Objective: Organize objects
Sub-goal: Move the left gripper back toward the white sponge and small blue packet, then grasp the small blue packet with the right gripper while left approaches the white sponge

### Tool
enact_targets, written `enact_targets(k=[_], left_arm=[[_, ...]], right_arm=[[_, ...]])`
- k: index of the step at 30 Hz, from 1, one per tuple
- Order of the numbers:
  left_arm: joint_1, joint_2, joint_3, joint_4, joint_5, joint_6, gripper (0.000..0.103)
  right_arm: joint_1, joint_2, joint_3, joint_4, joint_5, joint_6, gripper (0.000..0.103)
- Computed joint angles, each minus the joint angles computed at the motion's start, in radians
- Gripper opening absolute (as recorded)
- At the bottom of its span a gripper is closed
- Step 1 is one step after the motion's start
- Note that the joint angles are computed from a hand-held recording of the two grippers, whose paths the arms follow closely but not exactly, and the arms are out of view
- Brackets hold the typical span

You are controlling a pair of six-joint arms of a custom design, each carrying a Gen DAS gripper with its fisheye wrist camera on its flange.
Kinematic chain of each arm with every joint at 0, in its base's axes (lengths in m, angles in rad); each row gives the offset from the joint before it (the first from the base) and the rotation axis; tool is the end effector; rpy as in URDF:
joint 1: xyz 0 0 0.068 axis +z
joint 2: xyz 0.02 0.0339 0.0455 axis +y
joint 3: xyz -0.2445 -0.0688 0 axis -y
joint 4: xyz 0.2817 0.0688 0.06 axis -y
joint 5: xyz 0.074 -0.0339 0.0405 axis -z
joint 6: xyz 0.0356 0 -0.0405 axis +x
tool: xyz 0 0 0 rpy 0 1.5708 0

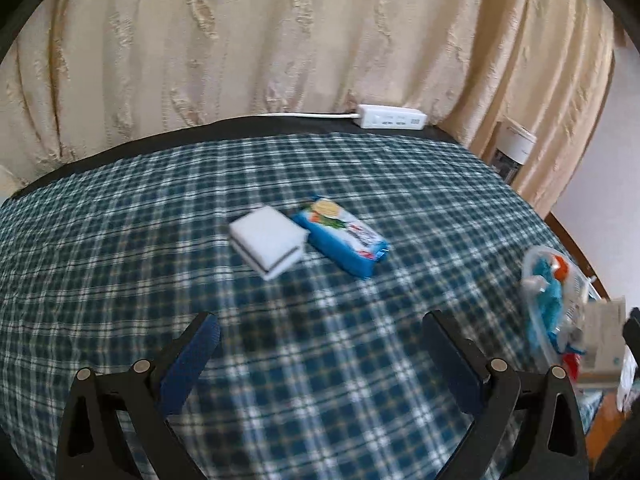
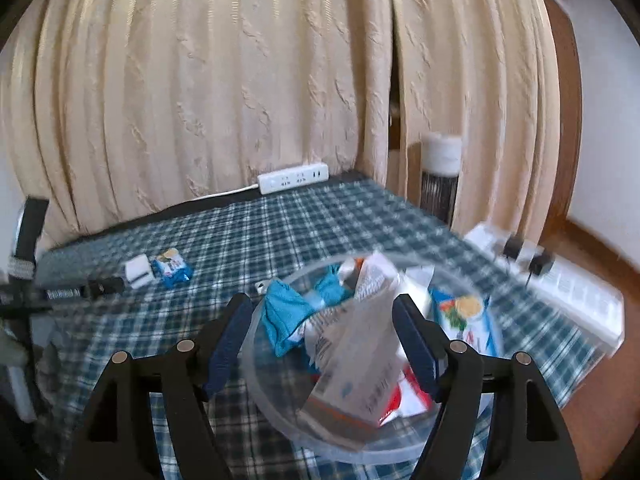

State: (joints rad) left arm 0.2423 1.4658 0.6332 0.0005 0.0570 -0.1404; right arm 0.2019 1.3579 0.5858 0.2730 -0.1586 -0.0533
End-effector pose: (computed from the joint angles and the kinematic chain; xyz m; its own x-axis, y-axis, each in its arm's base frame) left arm 0.2937 0.0705 0.1077 -0.6824 -0.3126 -0.6608 -0.3008 0.9440 -0.1359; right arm 0.3005 0.0672 0.1467 -0.4505 -0.1459 -0.8808 -0.3584 0.9331 0.0287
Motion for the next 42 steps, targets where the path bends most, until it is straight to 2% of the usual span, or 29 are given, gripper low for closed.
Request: enact_targets(k=[2, 6, 11, 17, 23, 30, 34, 42], left_arm=[[0.024, 0.010, 0.004, -0.001, 0.010, -0.001, 0.103], [0.044, 0.035, 0.014, 0.004, 0.014, 0.006, 0.103], [0.063, 0.077, 0.038, 0.005, 0.017, 0.010, 0.103], [0.078, 0.116, 0.069, 0.003, 0.007, 0.005, 0.103], [0.091, 0.151, 0.098, 0.003, -0.009, 0.010, 0.103], [0.088, 0.198, 0.143, 0.006, -0.045, 0.032, 0.103], [0.075, 0.256, 0.190, 0.008, -0.096, 0.072, 0.103], [0.062, 0.356, 0.276, -0.003, -0.121, 0.124, 0.103]], right_arm=[[0.030, -0.002, -0.006, 0.013, 0.050, -0.023, 0.074], [0.008, 0.057, 0.044, -0.036, 0.030, -0.007, 0.074], [-0.069, 0.142, 0.099, -0.087, -0.033, 0.029, 0.074], [-0.117, 0.160, 0.119, -0.104, -0.109, 0.046, 0.074], [-0.109, 0.130, 0.106, -0.085, -0.087, 0.065, 0.074], [-0.053, 0.034, 0.035, -0.002, -0.022, 0.052, 0.074], [-0.025, 0.020, 0.030, 0.001, -0.033, 0.049, 0.074], [0.034, 0.048, 0.047, -0.014, -0.041, 0.060, 0.074]])
